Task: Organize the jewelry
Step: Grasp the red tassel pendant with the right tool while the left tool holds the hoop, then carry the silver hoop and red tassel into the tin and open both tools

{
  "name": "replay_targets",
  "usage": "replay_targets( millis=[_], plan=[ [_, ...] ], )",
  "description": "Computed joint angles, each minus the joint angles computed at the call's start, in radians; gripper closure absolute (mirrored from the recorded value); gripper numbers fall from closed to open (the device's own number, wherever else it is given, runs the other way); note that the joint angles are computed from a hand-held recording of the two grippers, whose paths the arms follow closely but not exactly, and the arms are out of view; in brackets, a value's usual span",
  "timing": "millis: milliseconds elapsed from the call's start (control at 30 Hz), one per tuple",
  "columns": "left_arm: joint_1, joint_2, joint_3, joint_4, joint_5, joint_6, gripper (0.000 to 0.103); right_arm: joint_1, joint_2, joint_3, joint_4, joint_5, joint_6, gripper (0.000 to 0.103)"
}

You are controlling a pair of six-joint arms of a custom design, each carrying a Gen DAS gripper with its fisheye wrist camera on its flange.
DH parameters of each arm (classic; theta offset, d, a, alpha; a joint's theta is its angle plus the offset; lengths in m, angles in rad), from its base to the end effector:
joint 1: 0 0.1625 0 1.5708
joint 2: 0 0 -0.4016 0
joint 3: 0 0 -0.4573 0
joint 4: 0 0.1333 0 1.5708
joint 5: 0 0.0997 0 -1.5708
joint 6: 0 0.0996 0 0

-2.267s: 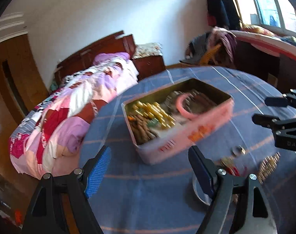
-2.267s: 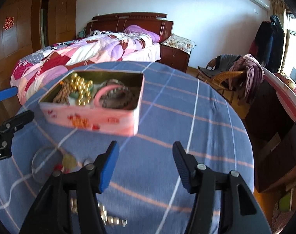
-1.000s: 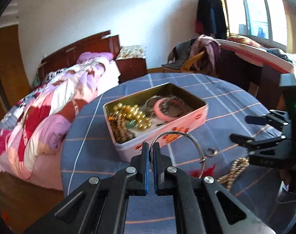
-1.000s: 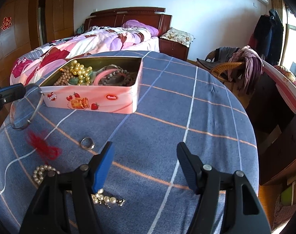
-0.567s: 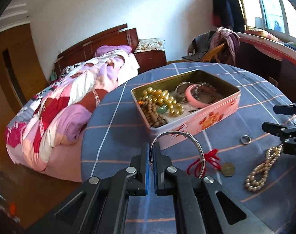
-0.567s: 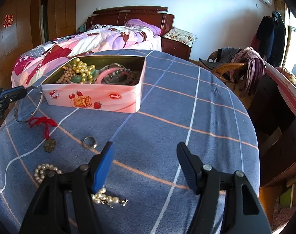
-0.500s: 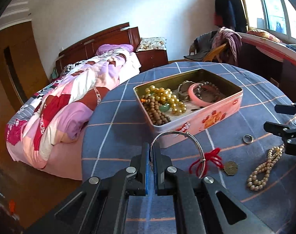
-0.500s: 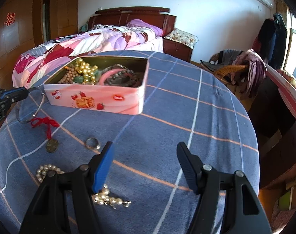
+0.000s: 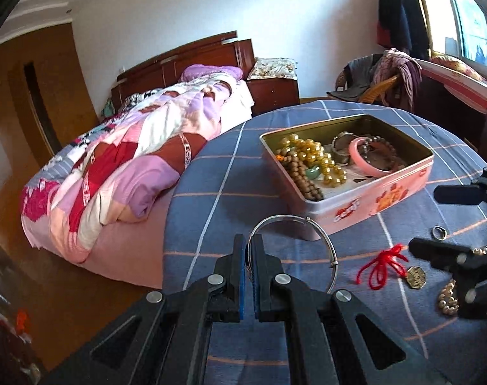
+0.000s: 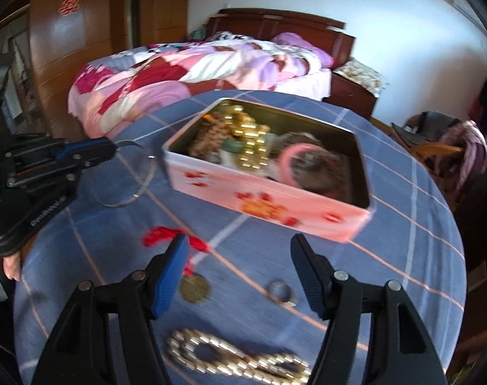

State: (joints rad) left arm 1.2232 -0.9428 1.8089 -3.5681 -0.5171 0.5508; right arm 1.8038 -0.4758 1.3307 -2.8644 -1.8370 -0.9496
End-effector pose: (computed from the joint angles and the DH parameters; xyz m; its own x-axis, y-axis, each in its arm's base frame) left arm -0.0042 -0.6570 0.2084 -0.5485 -0.2773 -0.7888 0.5070 0.6399 -0.5775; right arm 0.2862 -0.7422 -0.0432 -0.3914 -0.7827 0.4840 -0.9060 0.4199 -0.0535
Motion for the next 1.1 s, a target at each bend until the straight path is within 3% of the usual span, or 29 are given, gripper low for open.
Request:
replay_targets(
  millis=[267, 433, 500, 1100],
  plan=[
    [0.033, -0.043, 0.028, 0.152, -0.067, -0.185, 0.101, 0.014, 0.062, -0.075, 0.117, -0.049, 0.012, 0.039],
    [0.031, -0.038, 0.028, 0.148, -0.069, -0.181, 0.101, 0.010, 0.068, -0.102, 0.207, -0.045, 0.044, 0.067],
    [0.029, -0.037, 0.028, 0.148, -0.073, -0.180, 0.101, 0.009, 0.058, -0.086, 0.201, -0.041, 0.033, 0.093],
    [-0.019, -0.050, 0.044, 0.049, -0.089, -0.095, 0.101, -0.007, -0.042, 0.027, 0.011, 0.077, 0.053, 0.098]
  ],
)
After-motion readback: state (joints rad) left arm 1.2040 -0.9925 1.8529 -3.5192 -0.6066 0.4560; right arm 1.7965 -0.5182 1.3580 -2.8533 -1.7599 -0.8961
